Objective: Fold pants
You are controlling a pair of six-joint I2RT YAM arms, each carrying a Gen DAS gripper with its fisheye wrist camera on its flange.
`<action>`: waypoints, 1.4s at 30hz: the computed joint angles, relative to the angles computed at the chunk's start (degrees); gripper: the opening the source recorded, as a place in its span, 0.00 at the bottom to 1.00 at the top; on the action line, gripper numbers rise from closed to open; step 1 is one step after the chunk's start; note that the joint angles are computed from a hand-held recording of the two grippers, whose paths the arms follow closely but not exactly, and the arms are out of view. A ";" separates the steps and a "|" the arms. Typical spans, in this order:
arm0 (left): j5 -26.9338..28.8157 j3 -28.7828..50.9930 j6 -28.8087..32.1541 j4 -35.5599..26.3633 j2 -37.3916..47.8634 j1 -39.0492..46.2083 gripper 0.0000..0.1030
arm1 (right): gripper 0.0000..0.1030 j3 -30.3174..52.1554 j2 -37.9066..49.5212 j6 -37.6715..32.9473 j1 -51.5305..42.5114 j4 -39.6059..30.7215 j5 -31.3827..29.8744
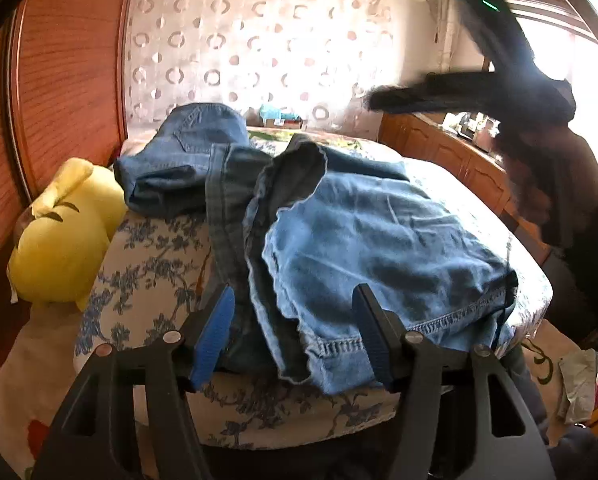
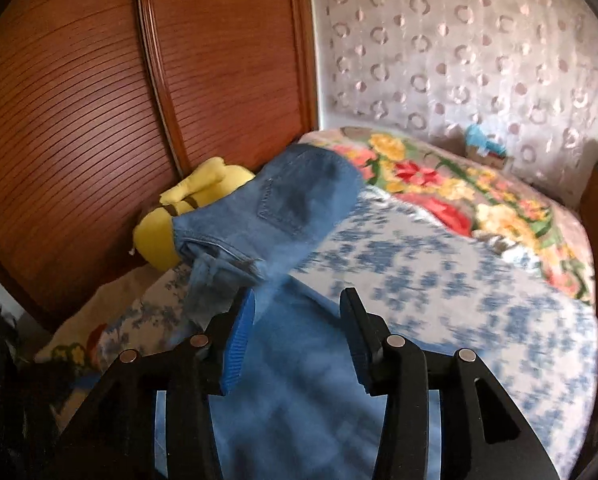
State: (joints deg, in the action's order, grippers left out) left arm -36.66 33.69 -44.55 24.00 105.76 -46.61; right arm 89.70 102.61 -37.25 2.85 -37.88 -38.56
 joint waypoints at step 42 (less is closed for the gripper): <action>1.73 9.09 1.25 -3.35 8.58 1.52 0.76 | 0.37 38.48 37.72 11.98 -3.09 -14.29 3.64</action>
State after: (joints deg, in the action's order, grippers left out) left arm -34.93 42.78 -43.29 20.65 114.34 -45.09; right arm 128.18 140.34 -25.27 -0.24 -52.17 -34.91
